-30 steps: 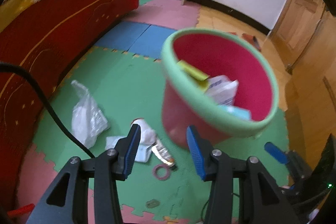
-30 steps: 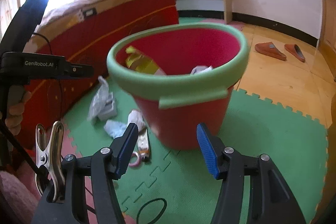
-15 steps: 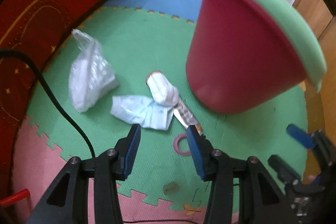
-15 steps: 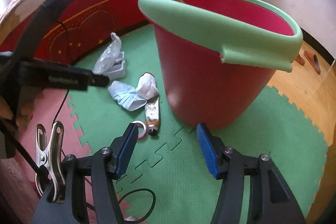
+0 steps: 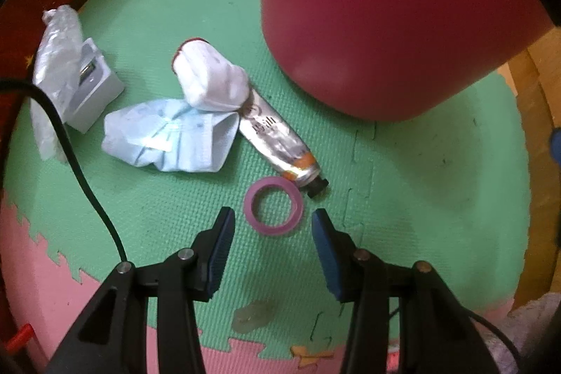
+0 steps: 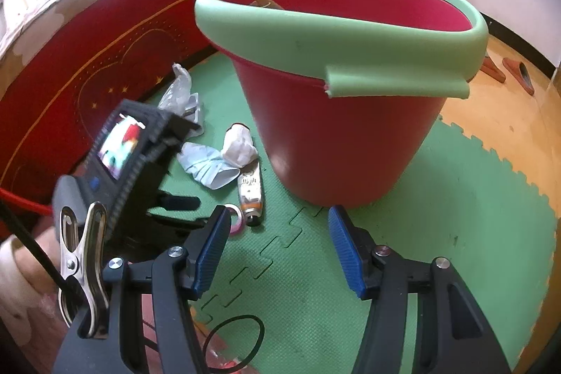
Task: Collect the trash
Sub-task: 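Move the left tool down toward the pink tape ring and tube beside the bucket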
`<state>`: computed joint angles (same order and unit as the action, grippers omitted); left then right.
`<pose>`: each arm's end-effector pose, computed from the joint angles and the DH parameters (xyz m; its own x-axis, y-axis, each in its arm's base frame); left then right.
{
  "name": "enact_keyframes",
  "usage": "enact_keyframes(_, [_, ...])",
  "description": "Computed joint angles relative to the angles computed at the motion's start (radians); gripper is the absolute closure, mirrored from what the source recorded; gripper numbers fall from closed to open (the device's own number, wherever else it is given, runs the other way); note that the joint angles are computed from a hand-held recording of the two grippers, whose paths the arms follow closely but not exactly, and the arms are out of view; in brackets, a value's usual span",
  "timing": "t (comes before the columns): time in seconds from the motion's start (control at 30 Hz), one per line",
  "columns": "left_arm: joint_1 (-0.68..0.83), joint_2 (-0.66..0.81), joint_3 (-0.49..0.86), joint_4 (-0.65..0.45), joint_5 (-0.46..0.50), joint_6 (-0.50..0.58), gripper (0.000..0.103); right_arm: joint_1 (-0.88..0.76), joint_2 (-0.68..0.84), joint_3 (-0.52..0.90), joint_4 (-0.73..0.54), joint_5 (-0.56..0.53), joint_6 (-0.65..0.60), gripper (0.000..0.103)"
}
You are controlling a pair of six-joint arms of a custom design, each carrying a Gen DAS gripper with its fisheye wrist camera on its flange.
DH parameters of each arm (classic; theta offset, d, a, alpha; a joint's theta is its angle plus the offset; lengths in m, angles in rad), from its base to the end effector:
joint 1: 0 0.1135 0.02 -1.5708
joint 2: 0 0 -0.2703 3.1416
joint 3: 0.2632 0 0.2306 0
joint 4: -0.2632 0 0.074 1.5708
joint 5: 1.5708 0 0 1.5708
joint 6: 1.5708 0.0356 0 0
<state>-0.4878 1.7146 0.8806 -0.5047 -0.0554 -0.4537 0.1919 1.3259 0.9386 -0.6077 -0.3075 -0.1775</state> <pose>0.2465 -0.1285 0.1498 -0.9729 0.0208 -0.2304 0.0337 0.9981 -0.0524 0.2356 0.0567 0.2567 -0.7498 -0.3171 -0.5808 -0.4835 0.8617 0.1537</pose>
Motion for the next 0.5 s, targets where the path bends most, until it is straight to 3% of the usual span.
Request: enact_keyframes(0.5, [-0.068, 0.141, 0.011, 0.080, -0.044, -0.032, 0.057, -0.005, -0.004, 0.005, -0.004, -0.002, -0.002, 0.044])
